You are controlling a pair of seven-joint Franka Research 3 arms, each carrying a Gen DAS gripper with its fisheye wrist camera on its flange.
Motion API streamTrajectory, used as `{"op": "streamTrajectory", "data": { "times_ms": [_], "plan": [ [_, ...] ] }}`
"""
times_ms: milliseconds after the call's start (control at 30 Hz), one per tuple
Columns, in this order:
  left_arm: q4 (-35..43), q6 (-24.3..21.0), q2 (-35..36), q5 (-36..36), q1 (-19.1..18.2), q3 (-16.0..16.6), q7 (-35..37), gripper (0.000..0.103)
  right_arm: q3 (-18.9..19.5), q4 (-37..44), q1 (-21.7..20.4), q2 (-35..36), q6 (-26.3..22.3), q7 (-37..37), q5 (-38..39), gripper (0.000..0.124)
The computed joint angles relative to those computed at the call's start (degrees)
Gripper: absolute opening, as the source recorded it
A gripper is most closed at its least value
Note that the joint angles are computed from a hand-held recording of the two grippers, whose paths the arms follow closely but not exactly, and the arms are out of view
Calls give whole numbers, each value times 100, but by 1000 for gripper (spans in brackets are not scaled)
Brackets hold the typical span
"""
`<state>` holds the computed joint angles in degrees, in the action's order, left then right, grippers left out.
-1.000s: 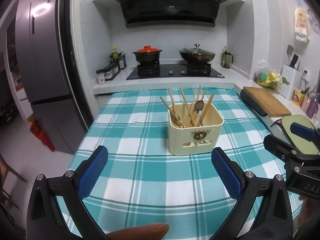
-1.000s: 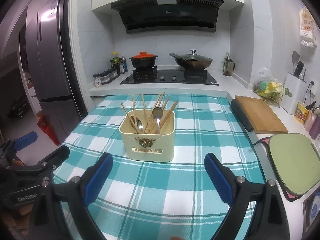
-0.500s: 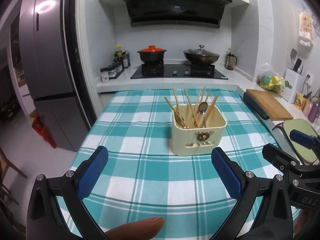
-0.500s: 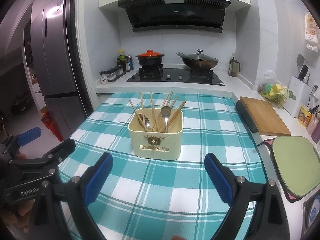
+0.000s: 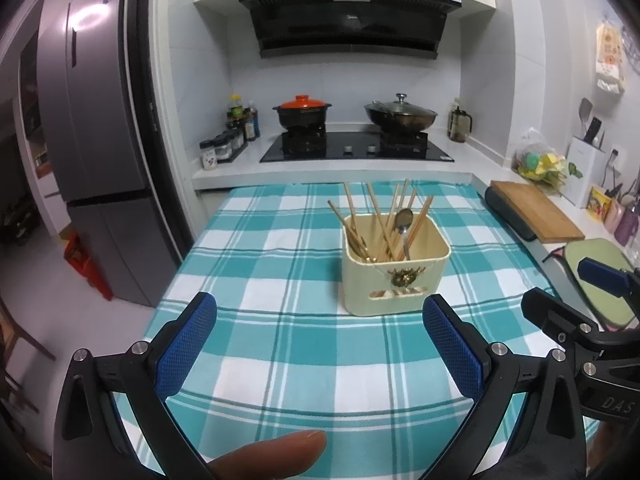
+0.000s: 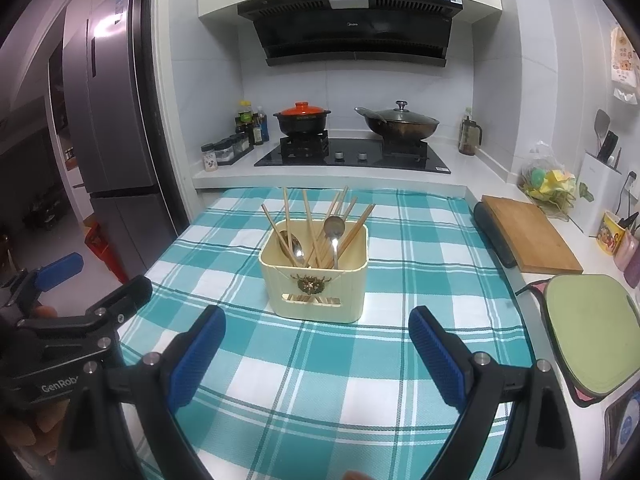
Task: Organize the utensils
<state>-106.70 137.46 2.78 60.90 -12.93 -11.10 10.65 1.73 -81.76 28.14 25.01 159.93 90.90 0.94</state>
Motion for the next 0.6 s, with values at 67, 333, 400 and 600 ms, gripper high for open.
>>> {"op": "streamTrajectory", "data": {
  "times_ms": [67, 333, 400, 600],
  "plan": [
    [23, -5, 14, -14, -4, -1, 11, 103, 3, 28, 1, 9, -17, -17, -5, 94],
    [44, -6, 34, 20, -15, 10, -3, 103, 8, 42, 17, 12, -41, -34, -3, 94],
    [40, -1, 31, 11, -15, 11, 2, 103, -4, 39, 34, 9, -43, -24, -25, 95],
    [41, 8, 28, 1, -10, 13, 15, 103, 33, 60, 4, 18, -92, -54, 26, 95]
  ]
}}
